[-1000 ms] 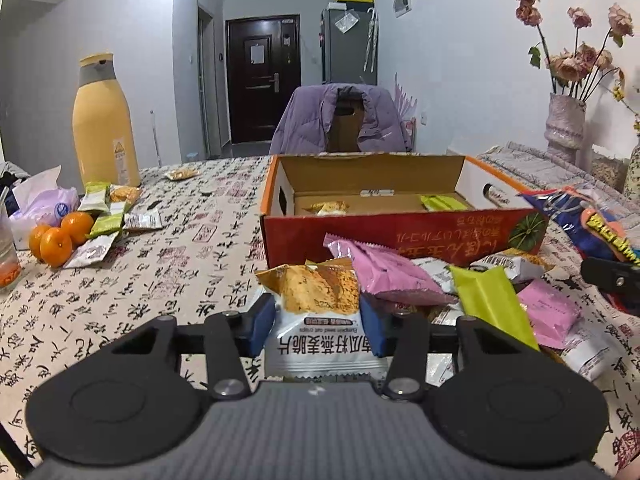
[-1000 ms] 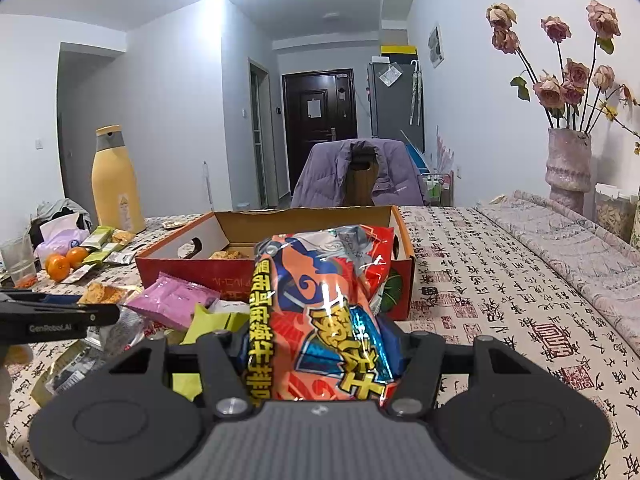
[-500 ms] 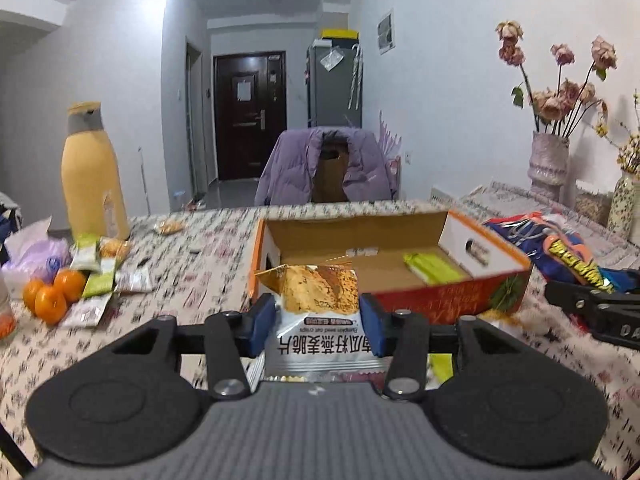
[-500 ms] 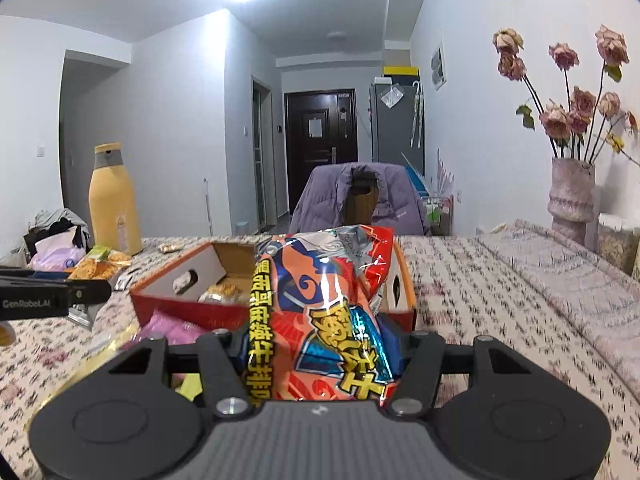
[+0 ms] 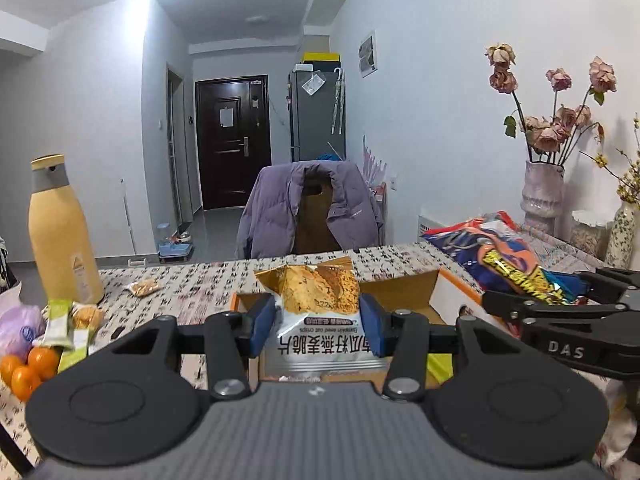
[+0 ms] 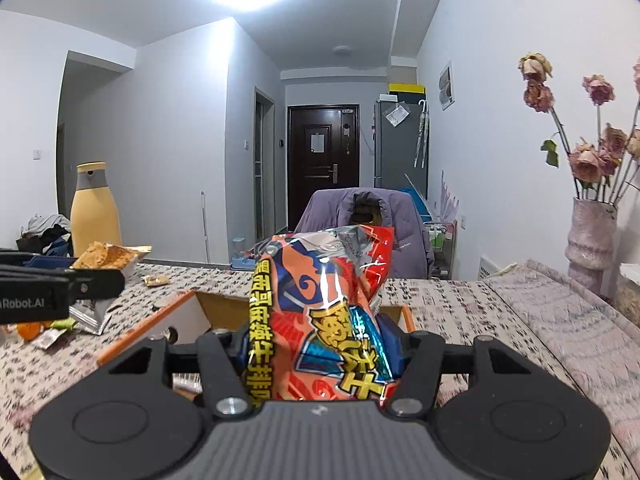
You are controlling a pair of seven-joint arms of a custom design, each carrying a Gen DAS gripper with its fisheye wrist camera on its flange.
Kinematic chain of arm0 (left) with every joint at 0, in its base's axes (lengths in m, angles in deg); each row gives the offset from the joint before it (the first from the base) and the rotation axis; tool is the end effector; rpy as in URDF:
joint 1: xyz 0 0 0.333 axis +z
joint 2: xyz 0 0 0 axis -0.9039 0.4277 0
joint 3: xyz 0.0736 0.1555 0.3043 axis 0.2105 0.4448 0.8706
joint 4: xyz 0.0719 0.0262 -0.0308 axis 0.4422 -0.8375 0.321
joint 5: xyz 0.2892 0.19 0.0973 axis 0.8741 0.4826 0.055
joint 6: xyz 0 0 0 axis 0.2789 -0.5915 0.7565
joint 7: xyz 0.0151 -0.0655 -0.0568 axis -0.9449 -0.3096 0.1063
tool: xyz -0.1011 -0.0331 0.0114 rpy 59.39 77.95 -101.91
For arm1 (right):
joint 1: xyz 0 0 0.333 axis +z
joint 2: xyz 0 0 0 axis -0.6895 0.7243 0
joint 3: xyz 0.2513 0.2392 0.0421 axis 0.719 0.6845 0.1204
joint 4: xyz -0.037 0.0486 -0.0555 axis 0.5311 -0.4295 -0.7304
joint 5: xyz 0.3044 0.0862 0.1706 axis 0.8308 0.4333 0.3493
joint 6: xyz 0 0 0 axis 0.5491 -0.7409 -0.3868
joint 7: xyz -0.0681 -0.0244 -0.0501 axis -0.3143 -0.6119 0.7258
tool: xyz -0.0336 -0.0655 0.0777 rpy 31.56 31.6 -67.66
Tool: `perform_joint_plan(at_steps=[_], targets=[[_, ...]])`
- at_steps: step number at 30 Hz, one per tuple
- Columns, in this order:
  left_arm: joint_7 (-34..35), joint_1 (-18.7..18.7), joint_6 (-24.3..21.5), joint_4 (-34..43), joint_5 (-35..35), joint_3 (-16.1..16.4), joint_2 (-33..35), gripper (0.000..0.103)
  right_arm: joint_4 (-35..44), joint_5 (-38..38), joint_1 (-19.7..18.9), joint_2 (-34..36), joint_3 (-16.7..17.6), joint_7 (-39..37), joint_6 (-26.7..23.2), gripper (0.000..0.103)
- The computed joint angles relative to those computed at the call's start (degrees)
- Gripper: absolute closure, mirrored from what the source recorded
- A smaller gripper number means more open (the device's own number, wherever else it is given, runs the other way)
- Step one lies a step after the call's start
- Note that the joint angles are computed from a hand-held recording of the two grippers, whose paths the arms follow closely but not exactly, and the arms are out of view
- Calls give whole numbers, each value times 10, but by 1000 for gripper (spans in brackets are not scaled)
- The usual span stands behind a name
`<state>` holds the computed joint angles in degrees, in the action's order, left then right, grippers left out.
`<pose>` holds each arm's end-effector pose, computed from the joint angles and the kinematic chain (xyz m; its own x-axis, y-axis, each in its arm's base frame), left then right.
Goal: Organize snacks
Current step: 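Carry both bags into the cardboard box and open both grippers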
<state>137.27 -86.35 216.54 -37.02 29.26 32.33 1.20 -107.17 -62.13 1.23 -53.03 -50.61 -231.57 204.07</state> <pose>0.6157 -0.3247 0.4748 -0.5097 -0.8592 -0.0437 -0.2525 0.1980 -0.9471 0.5482 0.4637 0.4510 -0.2118 -0.9769 -0.0270 -0.2658 0.0841 -0.9604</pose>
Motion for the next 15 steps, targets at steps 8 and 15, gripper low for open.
perform_joint_plan(at_steps=[8, 15], targets=[[-9, -42, -87, 158, -15, 46, 80, 56, 113, 91, -39, 70, -21, -98, 61, 45], [-57, -62, -184, 298, 4, 88, 170, 56, 174, 213, -60, 130, -31, -194, 84, 45]])
